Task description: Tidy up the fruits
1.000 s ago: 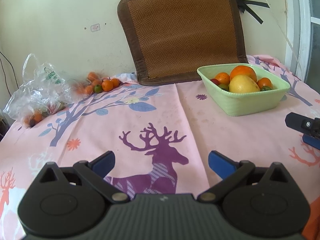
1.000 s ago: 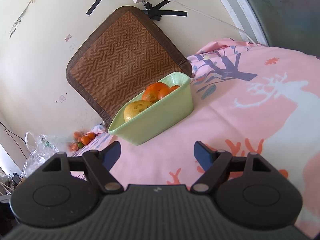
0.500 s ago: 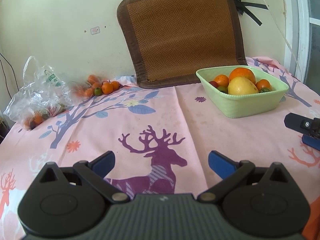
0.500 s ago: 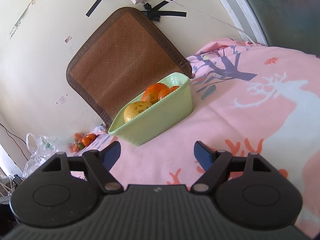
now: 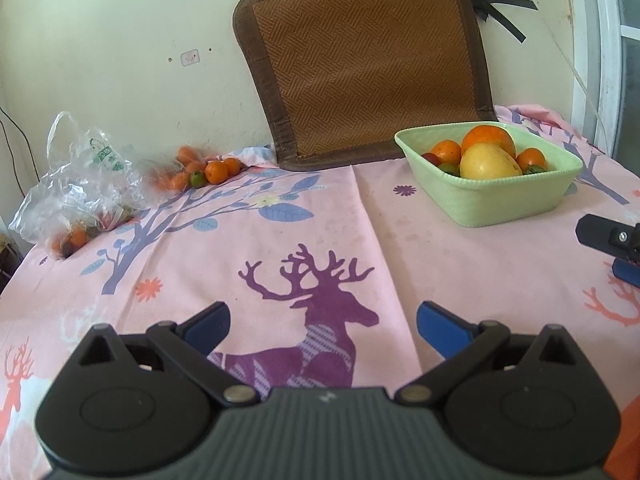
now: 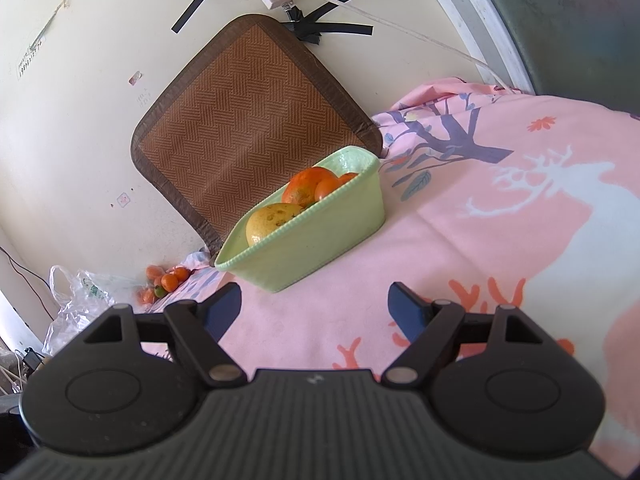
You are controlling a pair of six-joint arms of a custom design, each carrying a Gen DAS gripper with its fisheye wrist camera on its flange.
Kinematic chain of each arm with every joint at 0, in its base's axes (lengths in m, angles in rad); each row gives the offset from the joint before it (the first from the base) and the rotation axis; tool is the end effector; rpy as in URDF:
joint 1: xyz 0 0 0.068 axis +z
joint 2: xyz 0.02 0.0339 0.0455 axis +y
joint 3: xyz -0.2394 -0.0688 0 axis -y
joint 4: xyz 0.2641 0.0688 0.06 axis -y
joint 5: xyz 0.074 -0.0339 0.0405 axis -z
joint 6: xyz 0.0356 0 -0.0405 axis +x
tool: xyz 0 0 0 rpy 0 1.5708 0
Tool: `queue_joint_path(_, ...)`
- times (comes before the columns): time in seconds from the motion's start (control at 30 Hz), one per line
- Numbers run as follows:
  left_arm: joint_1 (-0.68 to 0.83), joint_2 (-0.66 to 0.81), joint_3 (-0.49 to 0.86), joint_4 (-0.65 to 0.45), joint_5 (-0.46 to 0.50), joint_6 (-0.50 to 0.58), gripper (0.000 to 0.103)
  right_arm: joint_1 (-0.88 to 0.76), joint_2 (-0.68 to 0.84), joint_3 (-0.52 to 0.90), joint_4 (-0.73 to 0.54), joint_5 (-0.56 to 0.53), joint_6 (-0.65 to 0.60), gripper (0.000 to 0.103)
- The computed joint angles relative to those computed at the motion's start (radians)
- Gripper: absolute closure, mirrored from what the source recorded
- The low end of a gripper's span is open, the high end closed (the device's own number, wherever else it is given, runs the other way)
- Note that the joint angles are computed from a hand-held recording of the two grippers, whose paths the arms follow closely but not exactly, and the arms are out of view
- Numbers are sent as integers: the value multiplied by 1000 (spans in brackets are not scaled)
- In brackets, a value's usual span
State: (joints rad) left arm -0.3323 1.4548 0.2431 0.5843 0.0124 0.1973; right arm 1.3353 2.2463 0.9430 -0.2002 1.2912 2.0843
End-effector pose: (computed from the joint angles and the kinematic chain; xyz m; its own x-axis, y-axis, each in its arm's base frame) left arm 0.2173 -0.0754 0.0608 -0.4784 0.3724 -0.7953 0.4379 0.8861 0.1516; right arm 0.1040 0.2867 -0.0222 -0.1063 0.5874 -0.8023 0.3272 0.7826 0.5297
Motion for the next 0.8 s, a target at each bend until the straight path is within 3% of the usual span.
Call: queue_joint_path(0.8, 26, 73, 41, -8, 31, -5, 0, -3, 19, 47, -80, -9, 9, 21)
